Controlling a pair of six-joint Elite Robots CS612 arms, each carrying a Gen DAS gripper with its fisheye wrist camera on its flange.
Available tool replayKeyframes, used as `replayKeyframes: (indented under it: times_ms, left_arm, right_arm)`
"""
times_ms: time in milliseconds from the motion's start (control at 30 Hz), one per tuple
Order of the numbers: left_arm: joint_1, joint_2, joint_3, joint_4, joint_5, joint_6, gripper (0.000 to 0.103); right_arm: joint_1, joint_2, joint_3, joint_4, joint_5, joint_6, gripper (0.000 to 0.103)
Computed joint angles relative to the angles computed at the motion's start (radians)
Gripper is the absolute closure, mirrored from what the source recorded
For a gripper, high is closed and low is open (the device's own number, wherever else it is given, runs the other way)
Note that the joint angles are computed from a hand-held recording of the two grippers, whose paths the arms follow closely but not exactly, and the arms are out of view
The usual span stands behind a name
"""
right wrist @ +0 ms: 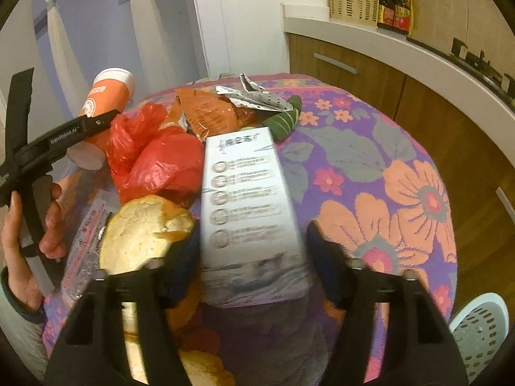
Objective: Collect trash
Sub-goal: 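Grasp the orange soymilk cup with the left tool while the right tool grasps the milk carton, then carry the cup and carton over the blue basket and open both tools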
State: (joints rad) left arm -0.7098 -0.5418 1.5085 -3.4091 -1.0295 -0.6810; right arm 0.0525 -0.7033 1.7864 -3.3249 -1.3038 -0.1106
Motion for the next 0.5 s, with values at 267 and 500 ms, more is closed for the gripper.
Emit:
replayKeyframes:
  times_ms: [267, 500]
  left_arm:
    - [-0.032, -0.039, 0.046, -0.058, 0.053, 0.107, 0.037]
    - [-0.075, -0.077, 0.086, -0.134, 0.084, 0.173, 0.037]
  right_arm:
    - [0.0, -0.003, 0.065, -0.273, -0.057, 0.034, 0.05]
    - [-0.007, -0.036, 0.138, -0.459, -0.124, 0.071, 0.05]
